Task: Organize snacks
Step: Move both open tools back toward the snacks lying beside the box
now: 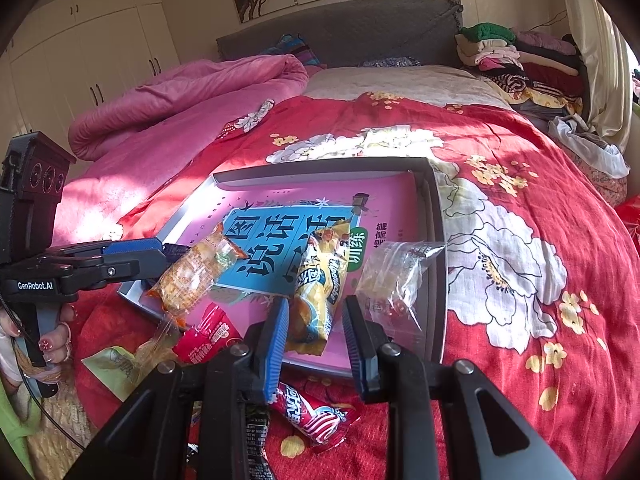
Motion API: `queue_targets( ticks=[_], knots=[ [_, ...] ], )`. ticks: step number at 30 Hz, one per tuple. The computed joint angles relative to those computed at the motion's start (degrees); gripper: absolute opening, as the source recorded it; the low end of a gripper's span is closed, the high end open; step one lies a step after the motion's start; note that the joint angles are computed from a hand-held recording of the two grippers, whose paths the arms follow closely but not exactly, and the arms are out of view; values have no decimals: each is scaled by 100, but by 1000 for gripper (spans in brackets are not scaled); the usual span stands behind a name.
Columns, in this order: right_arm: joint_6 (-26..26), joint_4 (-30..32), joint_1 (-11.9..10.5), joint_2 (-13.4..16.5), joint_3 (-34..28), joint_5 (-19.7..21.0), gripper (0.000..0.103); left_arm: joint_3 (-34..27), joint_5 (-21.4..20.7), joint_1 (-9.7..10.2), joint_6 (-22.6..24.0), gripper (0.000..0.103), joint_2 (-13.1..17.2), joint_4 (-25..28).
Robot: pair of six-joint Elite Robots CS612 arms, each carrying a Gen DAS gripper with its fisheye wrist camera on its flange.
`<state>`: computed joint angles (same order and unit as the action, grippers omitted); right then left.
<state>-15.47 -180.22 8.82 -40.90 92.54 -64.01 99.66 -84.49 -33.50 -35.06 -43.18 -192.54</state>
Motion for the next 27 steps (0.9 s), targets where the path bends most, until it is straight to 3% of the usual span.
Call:
queue_targets(
  ticks=[10,17,27],
  knots=[
    [88,-164,-11,-12,32,-49,33,99,376,-89,-54,78,-77,-105],
    [191,-401,-9,-21,69,-128,47,184,478,-123,-205,79,-147,-142],
    [92,-880,39,-51,162,-358,54,268,751,-217,-116,79,-239,-195]
  ],
)
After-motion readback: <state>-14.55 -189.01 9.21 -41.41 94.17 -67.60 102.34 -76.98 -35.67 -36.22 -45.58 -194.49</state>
